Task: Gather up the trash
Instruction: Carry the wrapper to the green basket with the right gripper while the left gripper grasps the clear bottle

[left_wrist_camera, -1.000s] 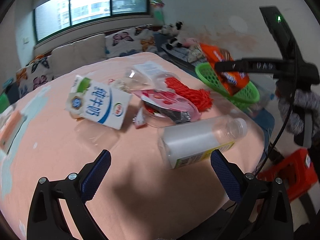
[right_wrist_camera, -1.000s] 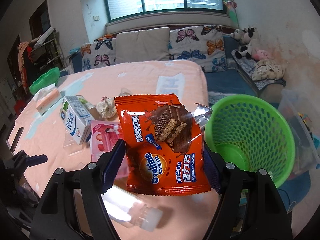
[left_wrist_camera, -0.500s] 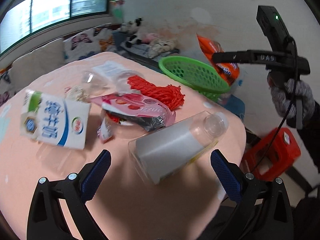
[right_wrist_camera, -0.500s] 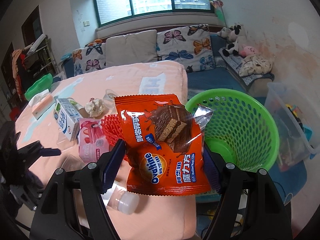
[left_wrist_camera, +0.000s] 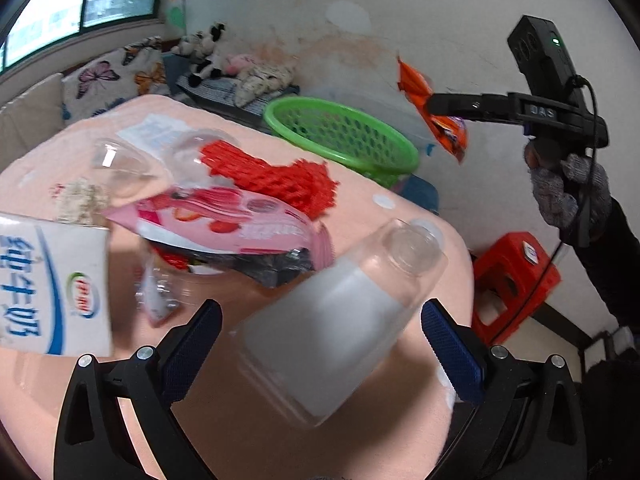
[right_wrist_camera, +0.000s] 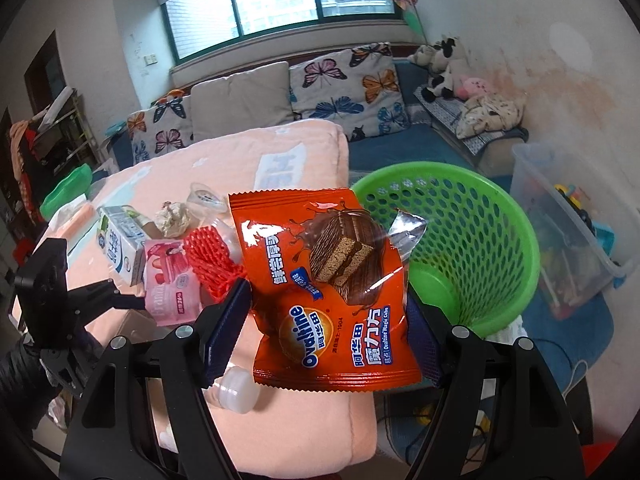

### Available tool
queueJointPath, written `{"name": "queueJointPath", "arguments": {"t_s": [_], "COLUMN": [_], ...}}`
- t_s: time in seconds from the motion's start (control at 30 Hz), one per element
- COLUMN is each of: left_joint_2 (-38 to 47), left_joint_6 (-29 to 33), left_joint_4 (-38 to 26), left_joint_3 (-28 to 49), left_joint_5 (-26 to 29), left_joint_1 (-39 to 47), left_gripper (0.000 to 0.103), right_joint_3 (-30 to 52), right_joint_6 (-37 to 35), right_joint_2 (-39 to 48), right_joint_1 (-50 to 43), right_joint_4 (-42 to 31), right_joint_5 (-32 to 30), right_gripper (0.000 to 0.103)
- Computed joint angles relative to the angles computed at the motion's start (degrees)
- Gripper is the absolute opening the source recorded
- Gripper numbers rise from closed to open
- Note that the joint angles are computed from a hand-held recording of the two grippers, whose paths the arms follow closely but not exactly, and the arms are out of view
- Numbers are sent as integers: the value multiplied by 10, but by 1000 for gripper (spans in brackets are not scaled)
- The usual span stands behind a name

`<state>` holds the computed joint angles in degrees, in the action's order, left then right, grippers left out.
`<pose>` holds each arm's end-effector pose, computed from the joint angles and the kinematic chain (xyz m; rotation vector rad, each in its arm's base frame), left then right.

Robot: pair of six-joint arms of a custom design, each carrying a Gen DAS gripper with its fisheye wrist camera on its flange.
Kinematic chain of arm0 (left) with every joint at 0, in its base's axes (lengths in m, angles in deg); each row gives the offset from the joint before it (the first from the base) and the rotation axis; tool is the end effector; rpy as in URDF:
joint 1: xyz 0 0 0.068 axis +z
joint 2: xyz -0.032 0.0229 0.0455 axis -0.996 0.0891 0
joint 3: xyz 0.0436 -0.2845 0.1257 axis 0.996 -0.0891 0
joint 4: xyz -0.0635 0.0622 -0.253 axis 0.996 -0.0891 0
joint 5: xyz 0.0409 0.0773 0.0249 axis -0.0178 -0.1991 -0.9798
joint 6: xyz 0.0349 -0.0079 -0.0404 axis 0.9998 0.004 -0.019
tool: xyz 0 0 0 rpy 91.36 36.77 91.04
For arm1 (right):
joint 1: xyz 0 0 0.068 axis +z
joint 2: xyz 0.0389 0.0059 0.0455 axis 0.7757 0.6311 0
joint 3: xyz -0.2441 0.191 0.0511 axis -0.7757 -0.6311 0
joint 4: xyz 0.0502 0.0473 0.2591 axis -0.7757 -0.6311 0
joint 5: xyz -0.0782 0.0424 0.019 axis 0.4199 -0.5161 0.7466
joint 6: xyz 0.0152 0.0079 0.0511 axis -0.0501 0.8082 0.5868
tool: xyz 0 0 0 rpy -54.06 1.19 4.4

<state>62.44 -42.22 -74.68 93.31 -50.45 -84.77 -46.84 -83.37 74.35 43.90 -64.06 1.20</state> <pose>0.2391 -0.0194 0.1460 0.6856 2.2928 -0.5708 0.2840 -0.0185 0.2111 -0.3710 2.2786 0.3698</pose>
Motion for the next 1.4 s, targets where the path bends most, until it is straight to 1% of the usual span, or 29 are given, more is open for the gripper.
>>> {"name": "queueJointPath", "arguments": {"t_s": [0.1, 0.2, 0.33, 0.37, 0.43, 0.47, 0.5, 0.53, 0.6, 0.7, 0.77, 0.93, 1.07, 1.3, 1.33, 1.4], "left_joint_2": [-5, -20, -52, -59, -64, -56, -46, -38, -35, -59, -85, -161, -191, -199, -196, -205], "left_joint_6": [10, 14, 16, 12, 11, 7, -1, -7, -15, -24, -44, -128, -179, -226, -226, -235], "left_joint_4": [0, -22, -21, -10, 10, 21, 26, 29, 33, 53, 56, 12, -19, -2, -4, -15], "left_joint_3": [-6, -13, -39, -48, -60, -61, -58, -54, -55, -75, -86, -83, -66, -62, -57, -52], "left_joint_5": [6, 7, -8, -32, -70, -90, -105, -110, -105, -127, -137, -142, -134, -165, -164, -180], "left_joint_1": [-8, -15, -27, -41, -58, -67, -73, -72, -68, -82, -93, -120, -130, -156, -154, -166], "left_gripper": [97, 97, 96, 95, 90, 82, 77, 75, 75, 74, 72, 67, 64, 63, 63, 62], "right_joint_3": [-3, -4, -6, -7, -9, -8, -7, -7, -5, 4, 11, 38, 66, 95, 100, 109], "right_joint_6": [2, 2, 3, 3, 1, 1, 1, 1, 0, -4, -6, -4, 1, 1, 0, 0], "right_joint_2": [3, 8, 8, 9, 10, 12, 14, 15, 19, 30, 41, 80, 114, 160, 166, 176], "right_joint_1": [-5, -10, -14, -15, -18, -20, -23, -25, -29, -39, -44, -57, -67, -73, -76, -77], "right_joint_4": [3, 5, 6, 6, 7, 7, 6, 6, 6, 4, 4, 6, 1, 1, -1, -2], "right_joint_5": [1, 0, -4, -5, -4, -5, -6, -6, -7, -11, -10, -5, -10, -7, -10, -14], "right_gripper": [73, 73, 73, 73, 73, 73, 73, 73, 73, 73, 73, 73, 73, 73, 73, 73]}}
